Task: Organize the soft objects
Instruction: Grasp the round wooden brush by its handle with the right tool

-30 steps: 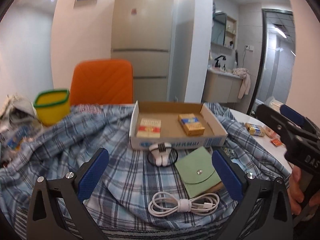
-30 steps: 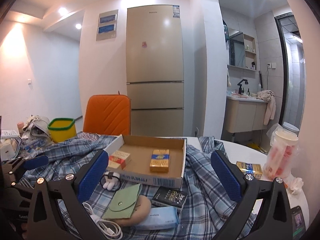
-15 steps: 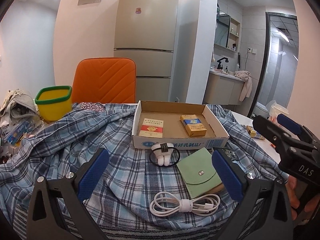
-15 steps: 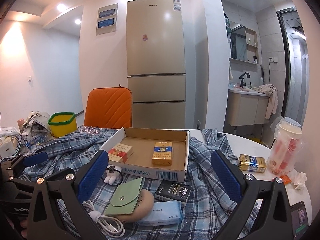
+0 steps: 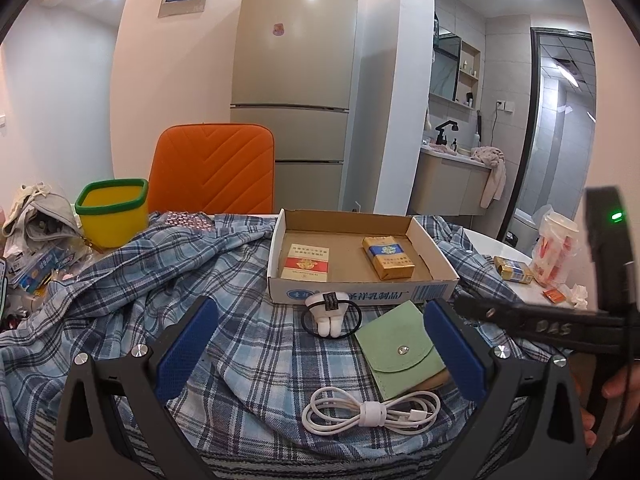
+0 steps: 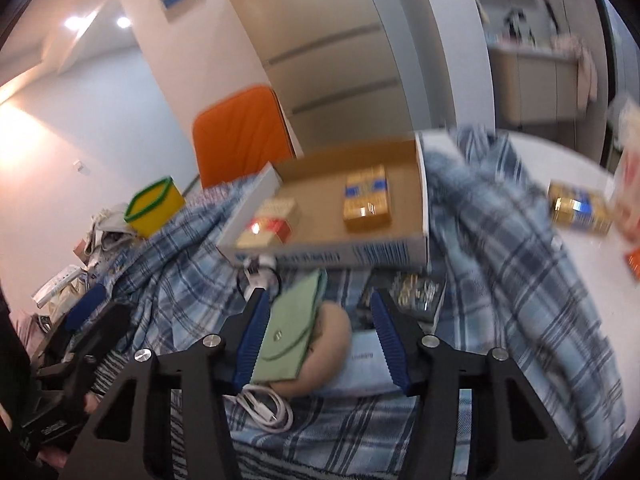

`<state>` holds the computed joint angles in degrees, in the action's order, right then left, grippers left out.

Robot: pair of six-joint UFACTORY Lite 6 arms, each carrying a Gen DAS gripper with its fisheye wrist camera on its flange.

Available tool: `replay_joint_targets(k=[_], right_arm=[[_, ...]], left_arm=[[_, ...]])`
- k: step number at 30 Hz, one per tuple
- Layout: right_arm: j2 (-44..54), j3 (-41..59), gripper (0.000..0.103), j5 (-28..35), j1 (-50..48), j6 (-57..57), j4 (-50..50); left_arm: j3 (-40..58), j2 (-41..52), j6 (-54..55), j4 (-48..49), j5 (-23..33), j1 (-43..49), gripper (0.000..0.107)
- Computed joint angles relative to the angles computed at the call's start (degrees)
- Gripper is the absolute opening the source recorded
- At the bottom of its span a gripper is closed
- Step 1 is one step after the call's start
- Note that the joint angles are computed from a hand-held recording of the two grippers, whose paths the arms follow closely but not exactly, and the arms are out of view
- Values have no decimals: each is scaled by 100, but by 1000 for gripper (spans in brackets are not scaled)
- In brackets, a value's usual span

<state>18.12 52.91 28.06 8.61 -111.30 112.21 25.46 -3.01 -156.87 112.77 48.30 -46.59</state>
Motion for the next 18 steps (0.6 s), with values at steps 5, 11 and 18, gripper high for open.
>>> replay_joint_targets(k=[5,11,18], right_arm=[[563,498,40,-153,86,987,-921],[943,791,27,-141,103,1496,-1381],[632,465,16,59,23,726,-710]], left_arm=[[-21,-23,67,-75,157,-123,103],[-38,-53,85,-82,172,-126,103],[-40,-53,96,-105,203,-149,103]])
